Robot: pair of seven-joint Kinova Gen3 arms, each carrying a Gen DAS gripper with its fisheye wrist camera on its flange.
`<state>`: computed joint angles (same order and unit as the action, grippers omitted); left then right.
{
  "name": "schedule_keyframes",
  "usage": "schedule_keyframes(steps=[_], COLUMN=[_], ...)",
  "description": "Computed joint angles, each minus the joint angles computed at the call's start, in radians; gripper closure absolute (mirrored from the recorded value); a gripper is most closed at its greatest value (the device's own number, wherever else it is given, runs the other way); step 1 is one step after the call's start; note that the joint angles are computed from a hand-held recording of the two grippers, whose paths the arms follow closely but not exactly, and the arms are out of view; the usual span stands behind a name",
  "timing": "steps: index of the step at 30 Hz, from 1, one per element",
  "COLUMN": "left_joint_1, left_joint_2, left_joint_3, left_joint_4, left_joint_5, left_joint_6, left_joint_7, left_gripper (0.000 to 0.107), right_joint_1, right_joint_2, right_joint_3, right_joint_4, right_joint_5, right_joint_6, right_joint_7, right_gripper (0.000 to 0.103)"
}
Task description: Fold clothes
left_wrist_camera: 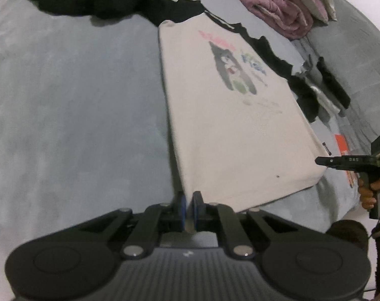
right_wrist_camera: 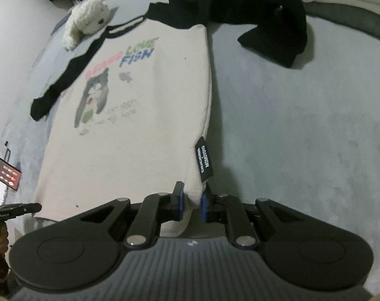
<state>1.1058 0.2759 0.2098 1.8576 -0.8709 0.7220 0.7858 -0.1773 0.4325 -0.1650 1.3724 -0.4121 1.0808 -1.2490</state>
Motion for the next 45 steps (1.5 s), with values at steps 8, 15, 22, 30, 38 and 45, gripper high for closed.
schedule_keyframes(steps=[8,15,22,30,38,45], left_joint_1=[0.017,-0.041,-0.086,-0.151,-0.166,-0.142], left_joint_2=[-0.005,0.054,0.075,0.131,0.202,0.255], left_joint_3=[0.015,-0.01,-0.049,-0.081,-0.104,-0.13], left_joint_4=[-0.009,-0.06,-0.032,-0.042,-0.122,-0.212], left_joint_5=[-0.03,-0.016,-0.048,-0.069,-0.065,-0.023], left_joint_6=[0.25,0.448,0.531,0.602,0.721,0.924], left_joint_7=[0.106,0.122,0.247,0.365,0.299,0.212], left_gripper=[0.064,0.063,0.064,0.072,0.094,0.095], right_joint_1=[-0.043,-0.085,-0.134,-0.202,-0.271,-0.356], right_joint_2=[-0.035,-0.018,0.057,0.185,0.318,0.432], right_joint_3=[0.018,-0.009,-0.054,-0.104,-0.154,-0.143], right_joint_4=[0.004,-0.024,-0.117,-0.258,-0.404,-0.566], right_joint_5=[0.081,0.097,0.086,0.054,-0.003,0.005], right_joint_6=[-0.105,-0.204,-0.217,-0.25,-0.305,-0.297], right_joint_7=[-0.035,-0.047,-0.002,0.053,0.091,0.066], right_gripper=[0.06,0.06,0.06,0.06,0.06,0.06])
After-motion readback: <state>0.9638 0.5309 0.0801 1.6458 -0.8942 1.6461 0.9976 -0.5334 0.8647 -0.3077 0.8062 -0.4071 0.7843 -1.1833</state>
